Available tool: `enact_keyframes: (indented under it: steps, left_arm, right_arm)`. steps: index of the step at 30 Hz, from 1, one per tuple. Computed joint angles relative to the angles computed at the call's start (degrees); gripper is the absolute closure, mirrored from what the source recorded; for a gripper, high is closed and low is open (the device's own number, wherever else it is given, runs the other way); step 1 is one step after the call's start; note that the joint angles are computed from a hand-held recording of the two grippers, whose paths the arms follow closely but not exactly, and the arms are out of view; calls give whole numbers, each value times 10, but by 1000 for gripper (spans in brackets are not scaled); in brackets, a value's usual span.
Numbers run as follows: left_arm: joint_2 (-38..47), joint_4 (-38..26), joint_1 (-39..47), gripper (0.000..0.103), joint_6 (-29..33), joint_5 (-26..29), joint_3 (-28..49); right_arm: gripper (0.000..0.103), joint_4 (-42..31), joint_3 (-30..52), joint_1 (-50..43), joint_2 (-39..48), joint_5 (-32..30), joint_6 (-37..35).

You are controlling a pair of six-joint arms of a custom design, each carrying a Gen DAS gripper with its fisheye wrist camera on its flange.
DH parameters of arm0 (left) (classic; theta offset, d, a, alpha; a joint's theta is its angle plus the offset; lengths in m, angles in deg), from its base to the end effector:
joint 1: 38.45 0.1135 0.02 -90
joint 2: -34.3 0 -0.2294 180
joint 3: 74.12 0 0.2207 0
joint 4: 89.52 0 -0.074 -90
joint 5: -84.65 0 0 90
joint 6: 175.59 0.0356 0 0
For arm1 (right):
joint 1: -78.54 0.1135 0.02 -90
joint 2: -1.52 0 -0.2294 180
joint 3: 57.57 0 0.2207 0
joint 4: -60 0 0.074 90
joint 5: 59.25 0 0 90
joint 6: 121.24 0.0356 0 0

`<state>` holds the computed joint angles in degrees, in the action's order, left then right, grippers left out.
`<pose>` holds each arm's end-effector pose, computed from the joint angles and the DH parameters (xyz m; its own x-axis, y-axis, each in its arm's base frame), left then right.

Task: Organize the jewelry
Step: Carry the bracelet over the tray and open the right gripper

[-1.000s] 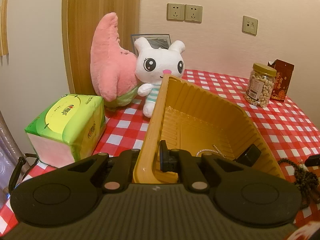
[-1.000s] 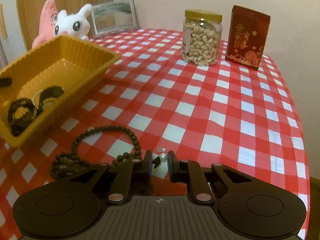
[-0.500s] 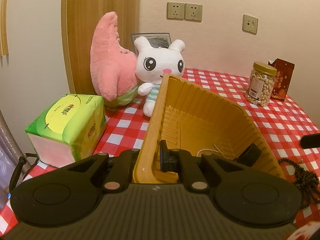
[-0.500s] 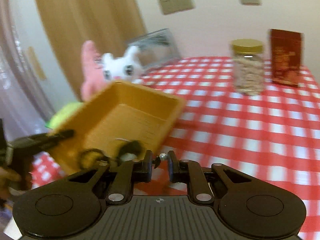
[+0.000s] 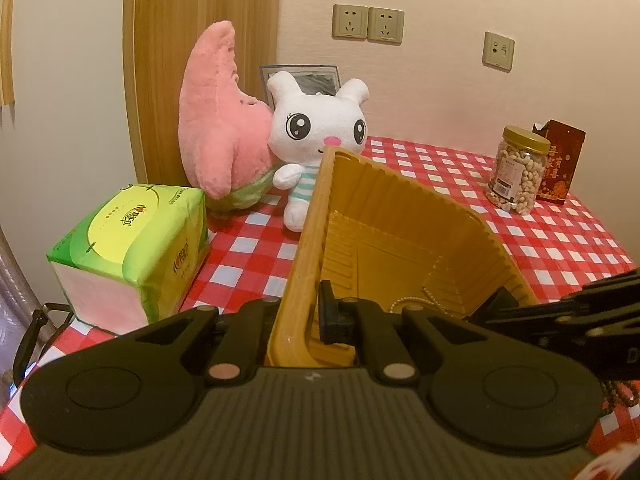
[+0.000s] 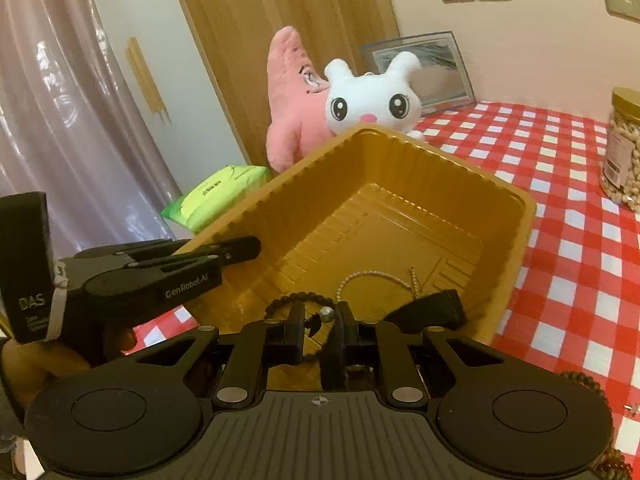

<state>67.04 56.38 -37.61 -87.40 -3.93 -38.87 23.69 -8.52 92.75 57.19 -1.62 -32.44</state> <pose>0.1409 0.0012 0.1898 -0.5237 -0.0393 -0.8510 -0.0101 0.9992 -0.0399 0.1757 0.0641 0.2066 -0.6478 -0.1823 -0.7397 -0.6010 0.7189 0.3492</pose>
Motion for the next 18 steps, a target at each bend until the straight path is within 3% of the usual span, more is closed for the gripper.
enact_keyframes:
  steps: [2,4,6,13,18]
  left_arm:
    - [-1,-1,2,97,0,3,0]
    - [1,1,4,97,1,6,-2]
    - [3,2,6,97,0,8,-2]
    - [2,4,5,97,0,8,-4]
    - [5,6,2,97,0,4,-3]
  right_arm:
    - [85,-1,3,-3,5,-3,5]
    - [69,-6,2,-7,-3,-9,8]
    - [62,-9,-3,-16,-18,-12,11]
    - [61,-102,0,-134,-72,-48,-29]
    - [61,-216,17,-304,-79,-96,-143]
